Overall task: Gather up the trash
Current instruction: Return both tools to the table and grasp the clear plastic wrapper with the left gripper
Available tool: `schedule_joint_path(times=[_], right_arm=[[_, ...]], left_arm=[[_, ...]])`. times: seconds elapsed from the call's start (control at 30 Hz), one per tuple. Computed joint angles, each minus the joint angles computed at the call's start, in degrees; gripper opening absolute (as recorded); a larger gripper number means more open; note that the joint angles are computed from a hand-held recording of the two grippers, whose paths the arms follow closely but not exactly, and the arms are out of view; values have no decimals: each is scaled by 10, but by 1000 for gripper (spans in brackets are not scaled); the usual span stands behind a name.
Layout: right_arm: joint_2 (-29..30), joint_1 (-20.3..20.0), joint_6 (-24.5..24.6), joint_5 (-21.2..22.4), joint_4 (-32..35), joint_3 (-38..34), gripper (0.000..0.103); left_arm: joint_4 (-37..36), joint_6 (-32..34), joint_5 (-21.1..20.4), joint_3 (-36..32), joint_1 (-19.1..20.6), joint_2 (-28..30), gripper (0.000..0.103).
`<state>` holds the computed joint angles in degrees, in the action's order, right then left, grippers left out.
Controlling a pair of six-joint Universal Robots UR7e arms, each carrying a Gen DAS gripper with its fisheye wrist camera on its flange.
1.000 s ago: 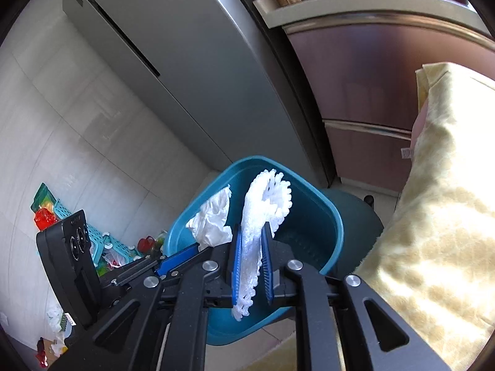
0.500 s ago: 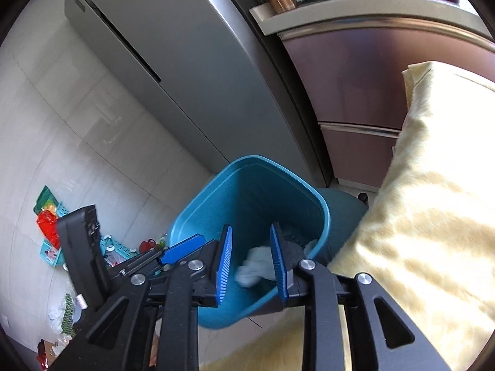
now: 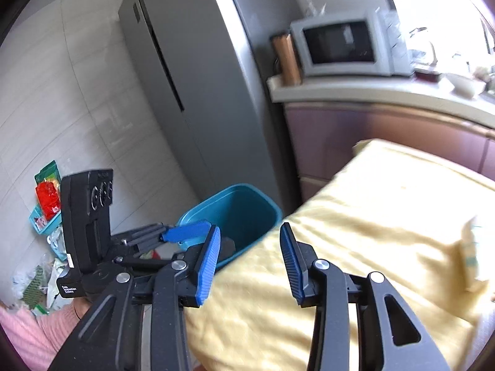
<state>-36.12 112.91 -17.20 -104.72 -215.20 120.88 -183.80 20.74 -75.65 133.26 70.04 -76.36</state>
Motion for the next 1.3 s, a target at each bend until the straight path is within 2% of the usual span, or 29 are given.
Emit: schedule_joint_path(times=[0.3, 0.43, 0.5, 0.57, 0.7, 0.83, 1.03, 1.1, 1.23, 1.3], right_arm=[[-66, -13, -1, -76, -165, 138, 39], [-73, -29, 8, -123, -243, 190, 39], [-72, -44, 16, -141, -284, 217, 39], [-71, -64, 27, -150, -319, 241, 39], [-63, -104, 34, -154, -368, 266, 40], [-54, -144, 30, -143, -401, 281, 45], [-43, -193, 28, -109, -413, 292, 45], [-40, -199, 27, -104, -413, 291, 45], [-39, -202, 28, -99, -407, 288, 44], [-38, -203, 29, -96, -406, 287, 39]], left_arm=[[50, -10, -100, 38, -76, 30, 63], [67, -18, -143, 54, -107, 48, 64], [67, -21, -162, 59, -122, 65, 68], [62, -26, -170, 64, -138, 85, 72], [50, -39, -174, 72, -160, 122, 73], [52, -56, -173, 59, -161, 158, 71], [83, -90, -188, 24, -140, 195, 47], [87, -93, -191, 18, -134, 199, 33], [80, -89, -189, 20, -131, 196, 29], [81, -86, -187, 23, -130, 189, 25]])
